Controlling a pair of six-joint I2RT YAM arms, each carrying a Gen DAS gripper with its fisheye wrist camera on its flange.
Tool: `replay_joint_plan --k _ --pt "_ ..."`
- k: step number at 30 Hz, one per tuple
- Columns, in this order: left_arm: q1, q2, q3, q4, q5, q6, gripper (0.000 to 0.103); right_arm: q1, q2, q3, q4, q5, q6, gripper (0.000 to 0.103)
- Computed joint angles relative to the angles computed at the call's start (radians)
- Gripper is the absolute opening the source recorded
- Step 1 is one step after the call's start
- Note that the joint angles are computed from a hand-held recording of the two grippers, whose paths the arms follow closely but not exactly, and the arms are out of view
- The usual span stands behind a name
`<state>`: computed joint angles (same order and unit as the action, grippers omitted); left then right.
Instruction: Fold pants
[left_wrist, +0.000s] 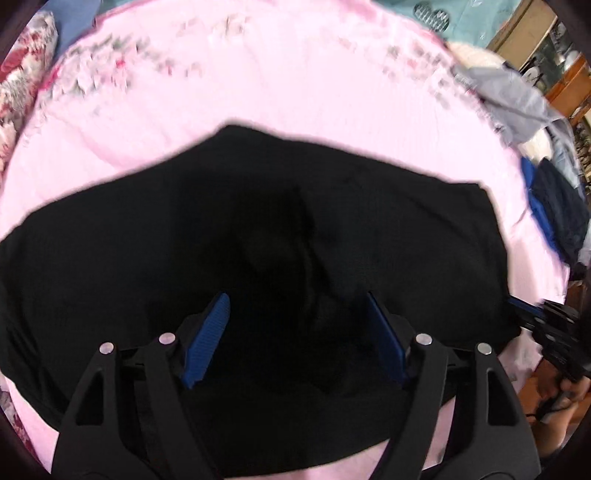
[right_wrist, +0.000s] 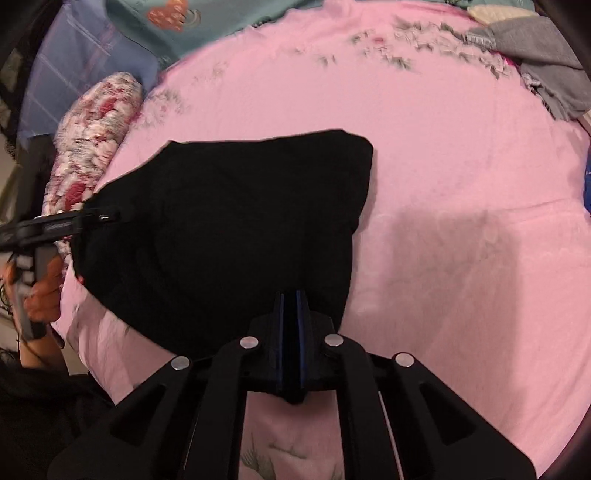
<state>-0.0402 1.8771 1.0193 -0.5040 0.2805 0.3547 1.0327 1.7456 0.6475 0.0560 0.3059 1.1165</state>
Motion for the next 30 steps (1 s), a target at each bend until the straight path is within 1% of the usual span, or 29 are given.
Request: replay_joint_plan --k 1,3,5,6,8,9,10,11,12,13,14,15,16,17,18,19,20,21,22,23,24,25,27,28,29,30 --pt "-0.001 0.012 0.004 0.000 0.000 -0.007 0.075 0.023 -0.018 -0.015 -0.014 0.008 0.024 0.005" --pt "0.014 0.001 -0.002 -0.002 0.013 0.012 0.075 0.053 -0.064 -0.001 -0.115 0.006 0.059 0.008" --pt "0.025 -0.009 -0.006 -0.007 0.029 0.015 0.075 0.056 -0.097 0.037 -0.223 0.063 0.080 0.009" --pt "0.032 -0.016 -0.010 -0.008 0.034 0.016 0.075 0.042 -0.116 0.043 -0.225 0.106 0.076 0.012" --pt "0.049 -0.030 -0.018 -0.017 0.044 0.026 0.076 0.010 -0.127 0.033 -0.150 0.170 0.057 0.017" --pt "0.067 -0.036 -0.022 -0.024 0.054 0.036 0.076 -0.028 -0.103 0.039 -0.086 0.167 0.029 0.017" --pt "0.086 -0.043 -0.026 -0.030 0.065 0.047 0.076 -0.073 -0.064 0.053 -0.030 0.121 -0.006 0.017" --pt "0.103 -0.050 -0.028 -0.031 0.070 0.058 0.077 -0.124 -0.010 0.074 0.015 0.051 -0.047 0.017" --pt "0.122 -0.061 -0.031 -0.030 0.069 0.067 0.077 -0.160 0.025 0.087 0.021 0.007 -0.077 0.017" --pt "0.151 -0.083 -0.045 -0.016 0.058 0.075 0.077 -0.201 0.081 0.136 -0.035 -0.004 -0.094 0.017" --pt "0.161 -0.096 -0.049 -0.001 0.045 0.066 0.077 -0.223 0.123 0.187 -0.137 0.043 -0.068 0.019" --pt "0.188 -0.108 -0.055 0.013 0.042 0.069 0.077 -0.233 0.149 0.218 -0.229 0.122 -0.017 0.021" --pt "0.222 -0.115 -0.054 0.012 0.049 0.082 0.077 -0.221 0.131 0.211 -0.273 0.174 0.058 0.022" --pt "0.253 -0.117 -0.048 0.007 0.056 0.091 0.077 -0.200 0.082 0.154 -0.197 0.173 0.103 0.022" --pt "0.298 -0.116 -0.039 -0.001 0.065 0.098 0.077 -0.178 0.035 0.078 -0.057 0.144 0.089 0.023" --pt "0.334 -0.110 -0.029 -0.007 0.073 0.104 0.078 -0.151 0.011 0.037 0.038 0.124 0.074 0.024" --pt "0.375 -0.096 -0.015 -0.012 0.082 0.114 0.080 -0.101 0.013 0.024 0.105 0.125 0.049 0.032" --pt "0.405 -0.079 -0.001 -0.011 0.078 0.122 0.080 -0.074 0.032 0.034 0.122 0.113 0.028 0.042" --pt "0.431 -0.054 0.014 -0.002 0.054 0.115 0.080 -0.065 0.062 0.052 0.119 0.079 0.009 0.043" --pt "0.453 -0.029 0.029 0.004 0.033 0.101 0.080 -0.064 0.097 0.069 0.105 0.042 -0.003 0.041" --pt "0.477 -0.006 0.046 0.001 0.024 0.089 0.080 -0.058 0.081 0.054 0.108 0.058 0.016 0.041" --pt "0.514 0.021 0.074 -0.024 0.042 0.089 0.080 -0.061 0.055 0.055 0.056 0.055 0.058 0.042" --pt "0.557 0.034 0.102 -0.069 0.094 0.111 0.080 -0.041 0.041 0.155 -0.265 0.150 0.205 0.045" --pt "0.573 0.027 0.102 -0.078 0.108 0.122 0.080 -0.019 0.020 0.153 -0.301 0.191 0.229 0.045" --pt "0.587 0.010 0.096 -0.076 0.109 0.126 0.080 -0.003 -0.008 0.122 -0.247 0.195 0.202 0.045" --pt "0.596 -0.004 0.089 -0.069 0.106 0.123 0.080 0.011 -0.041 0.080 -0.142 0.158 0.139 0.045"
